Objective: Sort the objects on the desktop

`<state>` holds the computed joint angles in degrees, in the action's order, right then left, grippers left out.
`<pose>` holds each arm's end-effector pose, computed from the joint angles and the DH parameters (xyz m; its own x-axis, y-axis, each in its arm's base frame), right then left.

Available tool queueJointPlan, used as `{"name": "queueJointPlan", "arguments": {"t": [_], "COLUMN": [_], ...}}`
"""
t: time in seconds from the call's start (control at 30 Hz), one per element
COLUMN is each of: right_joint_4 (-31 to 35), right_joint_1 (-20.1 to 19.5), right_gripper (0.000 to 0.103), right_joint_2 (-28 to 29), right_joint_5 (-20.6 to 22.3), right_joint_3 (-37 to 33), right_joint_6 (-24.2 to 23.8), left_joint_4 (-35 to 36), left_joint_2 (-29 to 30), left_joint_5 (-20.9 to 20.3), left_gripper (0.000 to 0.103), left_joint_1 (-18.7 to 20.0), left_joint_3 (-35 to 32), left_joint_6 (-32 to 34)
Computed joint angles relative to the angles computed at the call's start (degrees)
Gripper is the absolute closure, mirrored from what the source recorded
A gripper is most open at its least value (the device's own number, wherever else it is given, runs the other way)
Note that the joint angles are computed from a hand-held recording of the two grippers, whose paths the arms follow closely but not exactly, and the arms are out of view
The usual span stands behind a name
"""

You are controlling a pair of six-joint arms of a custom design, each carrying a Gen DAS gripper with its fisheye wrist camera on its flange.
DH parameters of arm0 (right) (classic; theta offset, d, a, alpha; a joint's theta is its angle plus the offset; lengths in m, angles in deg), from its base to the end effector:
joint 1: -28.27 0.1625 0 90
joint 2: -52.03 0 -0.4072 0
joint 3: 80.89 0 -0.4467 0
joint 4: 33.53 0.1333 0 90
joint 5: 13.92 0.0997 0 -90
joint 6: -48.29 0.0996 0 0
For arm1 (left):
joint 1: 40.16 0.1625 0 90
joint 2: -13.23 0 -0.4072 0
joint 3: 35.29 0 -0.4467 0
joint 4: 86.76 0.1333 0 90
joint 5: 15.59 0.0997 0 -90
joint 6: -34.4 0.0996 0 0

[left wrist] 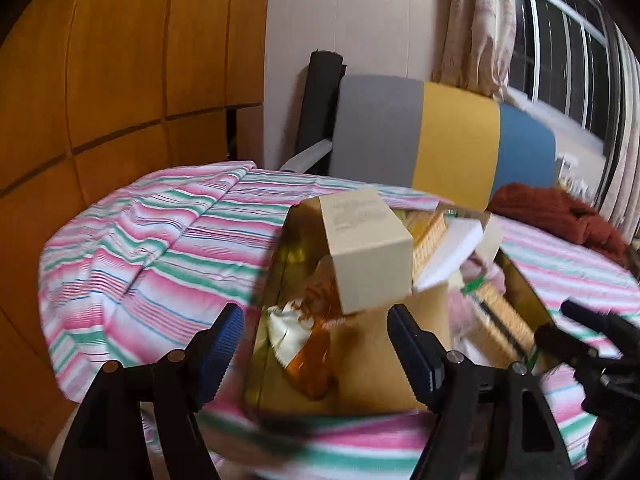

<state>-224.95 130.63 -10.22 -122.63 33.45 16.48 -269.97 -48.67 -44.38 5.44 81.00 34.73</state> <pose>0.2276 -0.5650 0.1846 -0.7570 -0.3059 0.5774 -0.6337 0.5594 -0.5344 -0.2340 -0.5542 0.1837 -0.7253 -0.0524 -0.6864 0.5493 0.5570 -0.6229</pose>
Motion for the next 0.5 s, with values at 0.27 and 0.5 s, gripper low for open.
{"name": "queueJointPlan", "arguments": {"t": [0.27,0.5], "right_joint_4": [-3.5,-4.0], "right_joint_1": [2.8,4.6], "right_gripper": [0.000,0.000], "right_joint_2": [0.9,0.7], "right_joint_5": [-5.5,-7.3], "right_joint_3": [0.0,0.7], "right_joint_6": [0.7,-0.8], "left_joint_4": [-8.3,-7.7], "left_joint_2": [2.7,1.9], "left_joint_5": [9.3,8.3], "left_gripper": [0.027,0.027], "left_joint_1": [-5.8,-6.8], "left_joint_3": [0.2,1.2], "left_joint_6": [7.4,4.5]}}
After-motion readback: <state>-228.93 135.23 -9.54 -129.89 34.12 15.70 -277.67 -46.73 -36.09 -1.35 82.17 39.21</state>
